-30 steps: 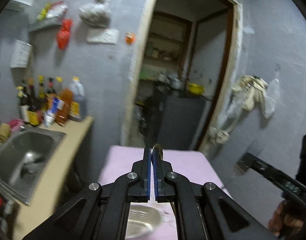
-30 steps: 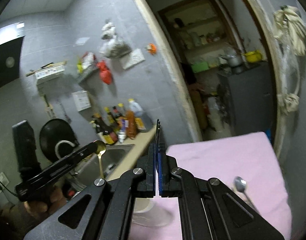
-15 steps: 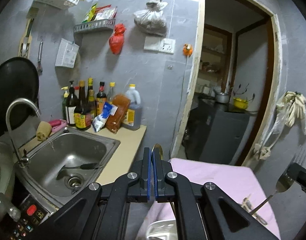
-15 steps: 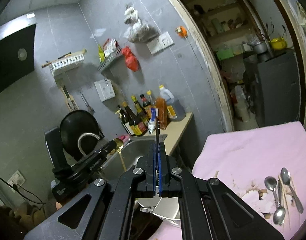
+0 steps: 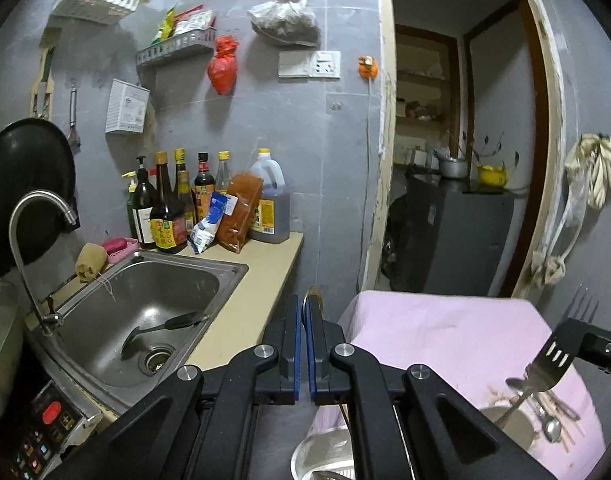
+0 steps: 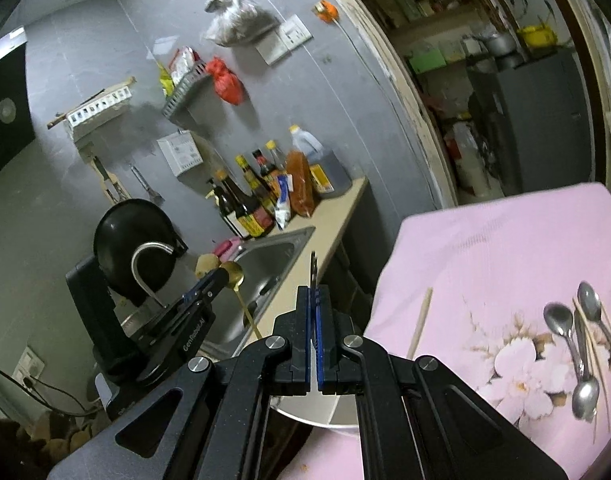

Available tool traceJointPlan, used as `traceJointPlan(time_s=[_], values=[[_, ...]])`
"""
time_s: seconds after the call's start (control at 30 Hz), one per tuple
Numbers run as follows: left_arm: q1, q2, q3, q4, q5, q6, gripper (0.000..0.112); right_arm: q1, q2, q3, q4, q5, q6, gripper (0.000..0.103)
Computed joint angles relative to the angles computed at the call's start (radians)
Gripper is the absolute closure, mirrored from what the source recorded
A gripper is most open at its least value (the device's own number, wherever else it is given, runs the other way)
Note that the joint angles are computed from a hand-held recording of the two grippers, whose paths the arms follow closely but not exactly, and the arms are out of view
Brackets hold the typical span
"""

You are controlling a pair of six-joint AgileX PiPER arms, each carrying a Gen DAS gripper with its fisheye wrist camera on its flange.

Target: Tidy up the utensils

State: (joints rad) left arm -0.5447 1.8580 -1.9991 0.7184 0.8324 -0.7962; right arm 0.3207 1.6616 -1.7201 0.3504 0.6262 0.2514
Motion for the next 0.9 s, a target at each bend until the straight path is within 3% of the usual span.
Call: traceJointPlan(time_s=[0.27,0.57,0.73,0.83,0.9], values=[[0.035,-0.023,0.052,-0.187,-0.035,0.079,0.107,-0.014,0.004,0.03,0.006,0.004,0.024,0.1],[0.119,-0.062,0.109,-0.507,-0.057,0.254,0.106,0.001,0.013,-0.004,-0.094,0.058,0.111,0.099],[0.135,-0.079,0.125,-0.581,-0.048,0.295,0.102,0.007,-0.017,0.009,-0.145,0.05,0.141,0.076],[0.129,-0.086,0.121,-0.595,-0.037,0.307,0.089,0.007,-0.04,0.021,-0.177,0.045,0.161,0.074],[0.122,-0.095,0.126,-0.585,-0.04,0.293,0.067,0.007,-0.053,0.024,-0.209,0.049,0.179,0.074]])
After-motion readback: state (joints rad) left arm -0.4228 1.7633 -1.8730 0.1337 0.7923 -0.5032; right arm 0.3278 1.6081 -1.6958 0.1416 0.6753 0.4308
